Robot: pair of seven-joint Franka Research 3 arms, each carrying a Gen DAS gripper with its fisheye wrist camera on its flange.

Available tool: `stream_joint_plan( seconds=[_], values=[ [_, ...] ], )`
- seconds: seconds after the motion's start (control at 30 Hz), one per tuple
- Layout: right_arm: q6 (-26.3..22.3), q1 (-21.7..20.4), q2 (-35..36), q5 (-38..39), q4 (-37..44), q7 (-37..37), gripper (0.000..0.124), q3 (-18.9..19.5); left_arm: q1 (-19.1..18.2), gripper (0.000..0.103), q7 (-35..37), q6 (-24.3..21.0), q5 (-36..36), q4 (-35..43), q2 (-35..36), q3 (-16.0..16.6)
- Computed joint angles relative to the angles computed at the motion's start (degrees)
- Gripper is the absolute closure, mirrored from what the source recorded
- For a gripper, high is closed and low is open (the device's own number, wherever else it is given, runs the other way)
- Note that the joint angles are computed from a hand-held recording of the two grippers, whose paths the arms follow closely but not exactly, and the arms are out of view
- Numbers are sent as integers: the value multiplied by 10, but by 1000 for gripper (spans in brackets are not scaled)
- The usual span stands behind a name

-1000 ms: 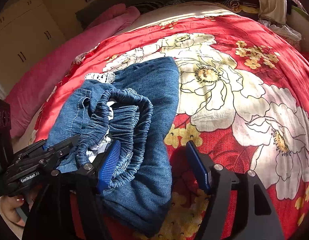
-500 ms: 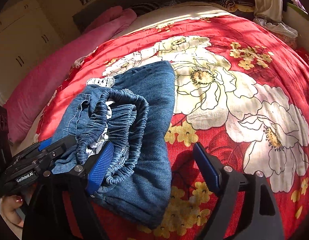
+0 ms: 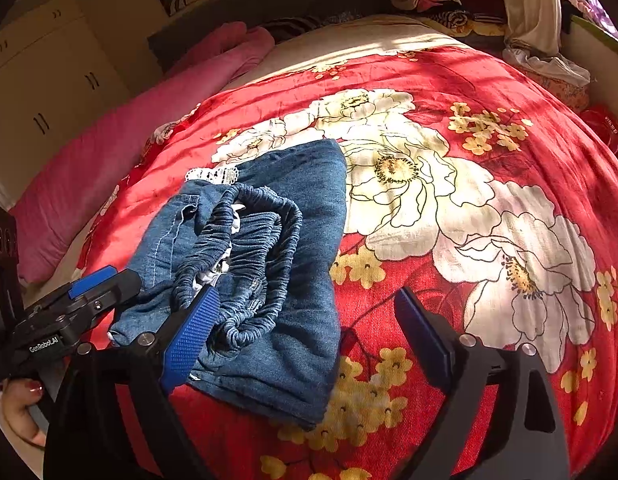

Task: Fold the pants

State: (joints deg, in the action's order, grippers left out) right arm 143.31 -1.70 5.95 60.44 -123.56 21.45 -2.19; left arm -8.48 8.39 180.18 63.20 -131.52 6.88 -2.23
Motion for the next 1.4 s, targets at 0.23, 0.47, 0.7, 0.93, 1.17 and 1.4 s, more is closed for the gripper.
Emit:
stream_joint_plan(
  seconds=[0.23,0.47,0.7,0.93,1.17,1.4],
  values=[
    [8,1,-22,16,-15,-25,29,-3,5,10,-17,-8,14,-7,-16,-5],
    [11,5,-43,31,-29,-45,26,-10,17,10,-53,-20,49,-13,-33,-18],
    [8,7,-73,54,-50,-75,26,-22,32,10,-92,-35,90,-26,-58,-39],
    [8,13,-113,64,-80,-100,26,-34,45,10,-122,-47,116,-54,-93,-61],
    [-1,16,-159,68,-117,-121,26,-51,56,10,-151,-54,137,-90,-137,-83],
    [-7,19,-205,64,-153,-130,26,-67,62,10,-144,-54,127,-132,-181,-105]
  ],
)
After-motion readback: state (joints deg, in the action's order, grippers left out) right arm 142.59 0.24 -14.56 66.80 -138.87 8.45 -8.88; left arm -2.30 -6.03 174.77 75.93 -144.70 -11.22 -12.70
